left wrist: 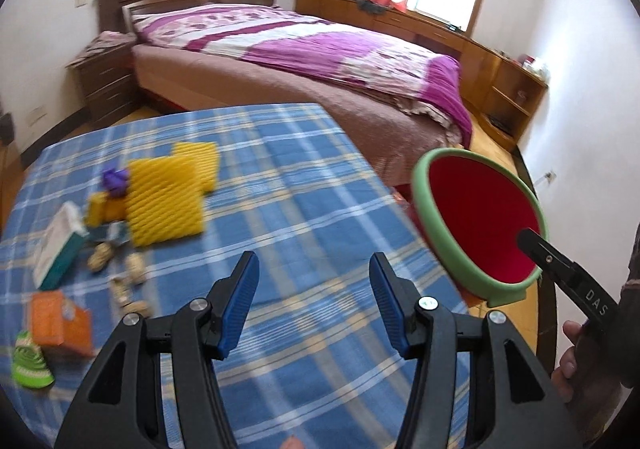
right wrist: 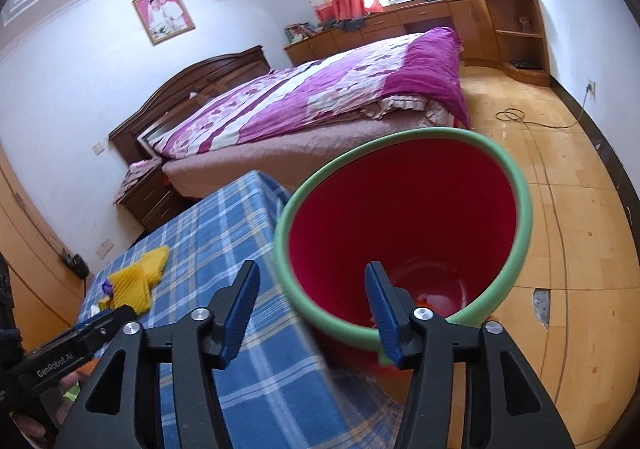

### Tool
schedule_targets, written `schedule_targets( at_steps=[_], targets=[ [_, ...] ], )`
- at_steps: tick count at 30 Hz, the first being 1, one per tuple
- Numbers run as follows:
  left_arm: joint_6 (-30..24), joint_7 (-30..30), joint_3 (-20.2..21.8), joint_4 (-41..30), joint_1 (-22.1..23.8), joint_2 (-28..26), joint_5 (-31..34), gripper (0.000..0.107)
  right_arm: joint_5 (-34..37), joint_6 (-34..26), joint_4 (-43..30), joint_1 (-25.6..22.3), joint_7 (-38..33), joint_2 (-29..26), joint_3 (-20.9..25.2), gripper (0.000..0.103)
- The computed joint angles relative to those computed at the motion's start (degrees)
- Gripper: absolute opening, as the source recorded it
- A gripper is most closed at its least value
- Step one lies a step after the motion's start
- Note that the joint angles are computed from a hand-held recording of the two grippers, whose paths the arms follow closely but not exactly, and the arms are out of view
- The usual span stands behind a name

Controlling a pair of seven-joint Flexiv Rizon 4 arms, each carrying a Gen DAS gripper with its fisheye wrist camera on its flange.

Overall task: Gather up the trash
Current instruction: 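Move both open tools back over the table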

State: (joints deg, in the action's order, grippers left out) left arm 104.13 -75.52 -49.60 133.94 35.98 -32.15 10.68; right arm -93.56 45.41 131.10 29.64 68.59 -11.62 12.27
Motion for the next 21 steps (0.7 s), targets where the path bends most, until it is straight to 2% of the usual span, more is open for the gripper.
schedule_targets(
  at_steps=[4,8,12,17,21],
  targets=[
    [1.7,-1.6,-0.73,2.03,4.14,1.23,0.76,0.058,0.91,-0.15,-1.9,1.19,-2.26,-1.34,0.23,0.061],
    [3.09,-3.13,-0.51,3.69,7.52,2.78,2.09,0.059,1.46,-0.16,-3.92,2.6,-4.52,-2.77,0.13,0.068],
    [4.39,-4.97,-0.18,5.04,10.65,4.01,3.52,0.066,0.39,1.4,-6.42,3.59,-6.11,-4.56,-0.33,0.069],
    [5.54,-7.41,1.77,6.49,13.75,5.8,4.95,0.068,-0.01,2.63,-9.53,5.24,-8.85,-6.86,-0.81,0.07],
    [6.88,-8.26,4.75,7.04,14.53,6.55,6.26,0.071,0.3,3.25,-11.81,6.62,-11.27,-8.65,-1.22,0.071]
  ],
)
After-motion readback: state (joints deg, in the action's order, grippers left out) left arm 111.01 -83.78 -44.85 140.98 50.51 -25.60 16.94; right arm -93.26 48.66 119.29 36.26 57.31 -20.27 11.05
